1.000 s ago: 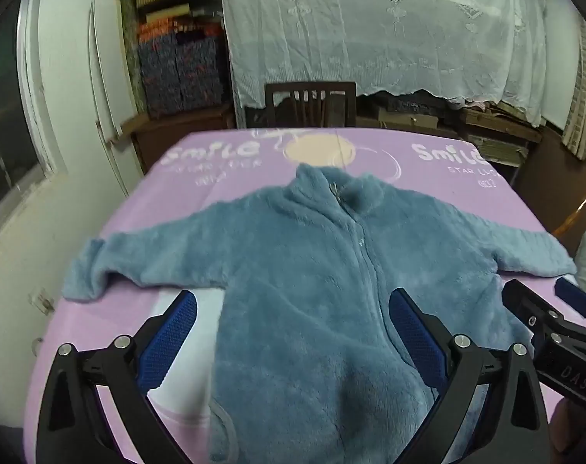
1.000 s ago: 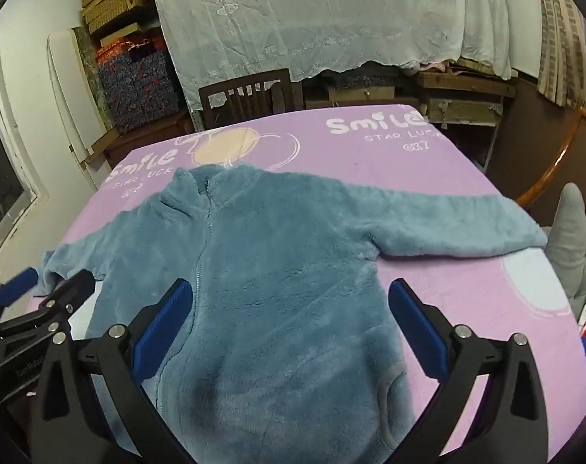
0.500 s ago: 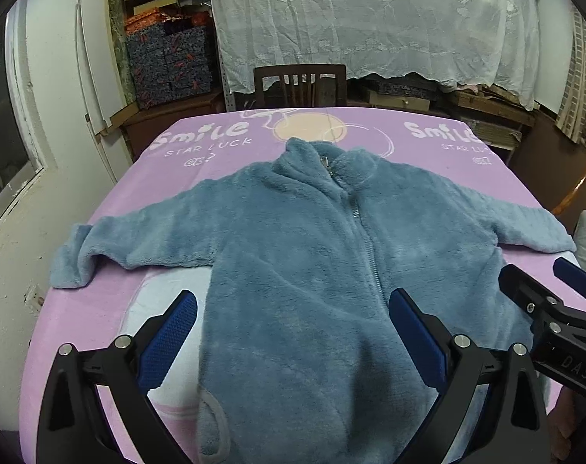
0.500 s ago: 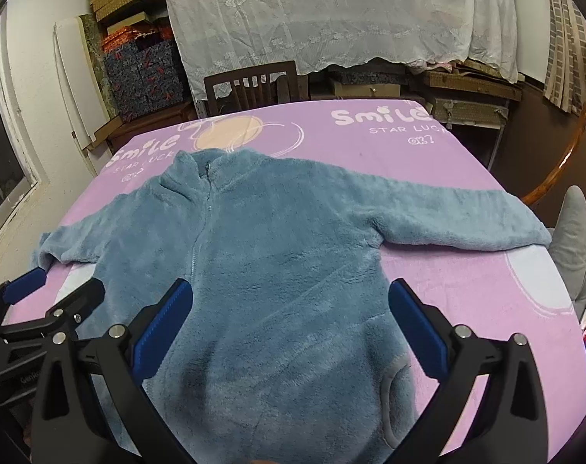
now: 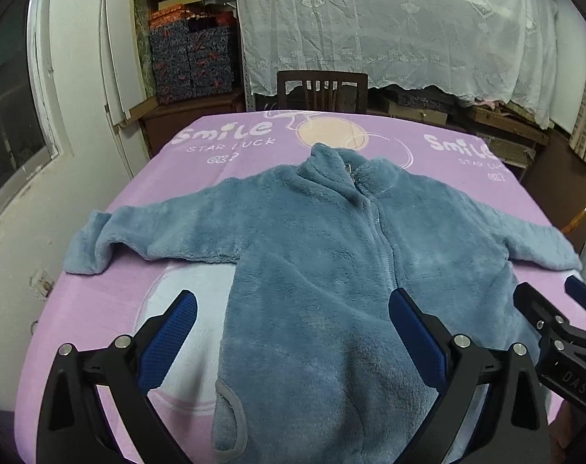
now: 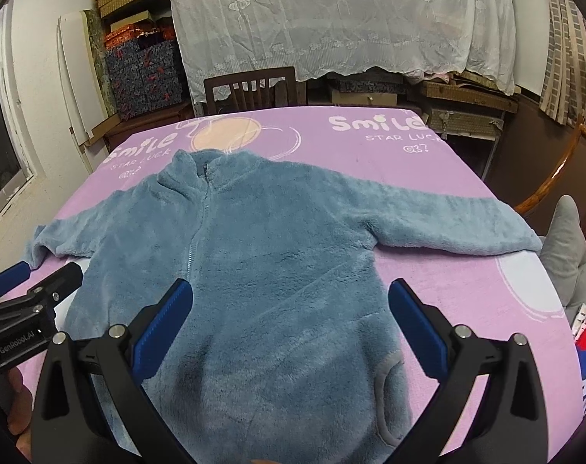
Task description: Fold large clothes
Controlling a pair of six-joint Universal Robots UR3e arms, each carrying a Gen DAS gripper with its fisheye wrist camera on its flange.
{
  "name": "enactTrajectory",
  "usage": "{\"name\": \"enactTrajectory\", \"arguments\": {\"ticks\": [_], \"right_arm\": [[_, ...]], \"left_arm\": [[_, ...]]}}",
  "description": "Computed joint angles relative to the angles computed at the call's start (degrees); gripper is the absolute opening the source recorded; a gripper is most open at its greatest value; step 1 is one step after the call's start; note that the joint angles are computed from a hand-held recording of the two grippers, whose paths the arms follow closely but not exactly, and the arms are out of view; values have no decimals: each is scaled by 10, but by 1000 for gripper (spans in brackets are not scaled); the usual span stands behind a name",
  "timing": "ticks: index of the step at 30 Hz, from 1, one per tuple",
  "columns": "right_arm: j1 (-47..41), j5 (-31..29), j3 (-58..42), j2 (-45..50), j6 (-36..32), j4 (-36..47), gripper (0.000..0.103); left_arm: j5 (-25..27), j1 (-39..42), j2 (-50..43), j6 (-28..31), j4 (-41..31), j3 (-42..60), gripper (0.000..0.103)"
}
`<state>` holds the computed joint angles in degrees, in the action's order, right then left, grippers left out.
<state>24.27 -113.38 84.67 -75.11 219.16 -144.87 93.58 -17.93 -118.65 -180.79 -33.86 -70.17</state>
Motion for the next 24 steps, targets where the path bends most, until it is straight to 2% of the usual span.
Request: {"name": "enactTrajectory", "arguments": {"ticks": [24], "right_arm": [[-4, 7, 8, -3, 6, -1, 99]], "left_arm": [[14, -10, 3, 18, 30, -18, 100]]}}
